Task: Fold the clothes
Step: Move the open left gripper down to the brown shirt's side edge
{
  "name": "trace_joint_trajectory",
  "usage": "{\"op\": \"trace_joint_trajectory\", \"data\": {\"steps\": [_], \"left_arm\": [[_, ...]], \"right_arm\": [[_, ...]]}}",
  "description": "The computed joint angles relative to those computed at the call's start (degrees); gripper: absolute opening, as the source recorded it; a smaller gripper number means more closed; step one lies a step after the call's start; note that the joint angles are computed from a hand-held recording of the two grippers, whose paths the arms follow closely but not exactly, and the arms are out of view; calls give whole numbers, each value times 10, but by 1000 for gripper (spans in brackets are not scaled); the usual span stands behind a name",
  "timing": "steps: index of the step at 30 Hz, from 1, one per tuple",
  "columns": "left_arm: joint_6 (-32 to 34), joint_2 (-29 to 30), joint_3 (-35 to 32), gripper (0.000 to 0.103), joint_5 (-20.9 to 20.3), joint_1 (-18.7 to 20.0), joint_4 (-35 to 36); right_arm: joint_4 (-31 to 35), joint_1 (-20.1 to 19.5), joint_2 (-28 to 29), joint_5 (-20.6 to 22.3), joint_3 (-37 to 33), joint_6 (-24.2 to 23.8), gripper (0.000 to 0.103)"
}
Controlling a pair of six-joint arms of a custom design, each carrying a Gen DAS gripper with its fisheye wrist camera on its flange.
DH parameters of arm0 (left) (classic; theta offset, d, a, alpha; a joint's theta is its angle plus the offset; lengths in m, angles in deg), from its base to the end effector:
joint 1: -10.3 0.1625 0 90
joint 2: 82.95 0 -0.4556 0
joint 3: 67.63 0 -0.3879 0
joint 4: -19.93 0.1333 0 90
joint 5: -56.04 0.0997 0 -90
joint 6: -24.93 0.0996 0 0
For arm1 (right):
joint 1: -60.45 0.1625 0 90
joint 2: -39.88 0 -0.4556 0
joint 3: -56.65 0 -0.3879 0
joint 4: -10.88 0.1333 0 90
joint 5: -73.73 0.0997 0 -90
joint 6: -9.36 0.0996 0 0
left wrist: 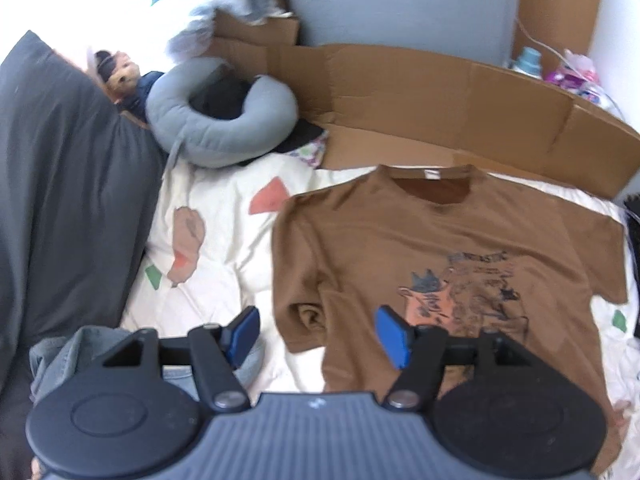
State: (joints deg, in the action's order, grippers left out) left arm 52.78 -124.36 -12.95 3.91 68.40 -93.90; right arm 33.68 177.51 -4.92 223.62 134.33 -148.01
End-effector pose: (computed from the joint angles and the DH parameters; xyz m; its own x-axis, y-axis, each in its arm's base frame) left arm -0.2744 -0.8088 0.3158 -0.4024 0.6743 -0.6192 0.8002 0.5877 0.1199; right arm 0.3126 -0.5083 0.1755 -0.7617 0.4733 0.4425 -0.0895 0.5996 -0.7953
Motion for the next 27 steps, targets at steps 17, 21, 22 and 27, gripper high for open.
{"op": "trace_joint_trajectory", "data": {"steps": [17,21,22,27], "left_arm": [[0,9,47,67,29,66,-134],[-20,12,59,67,44,76,-161],[-27,13,61,67,46,78,-161],[-51,16,62,67,48,92,-156]], "right_arm": [[-42,-52,56,-79,-18,-61,74],[-48,-60,66,-92,-23,-73,74],[-51,-63,68,-95,-23,-73,74],[-62,-73,77,-105,-21,-78,74]]}}
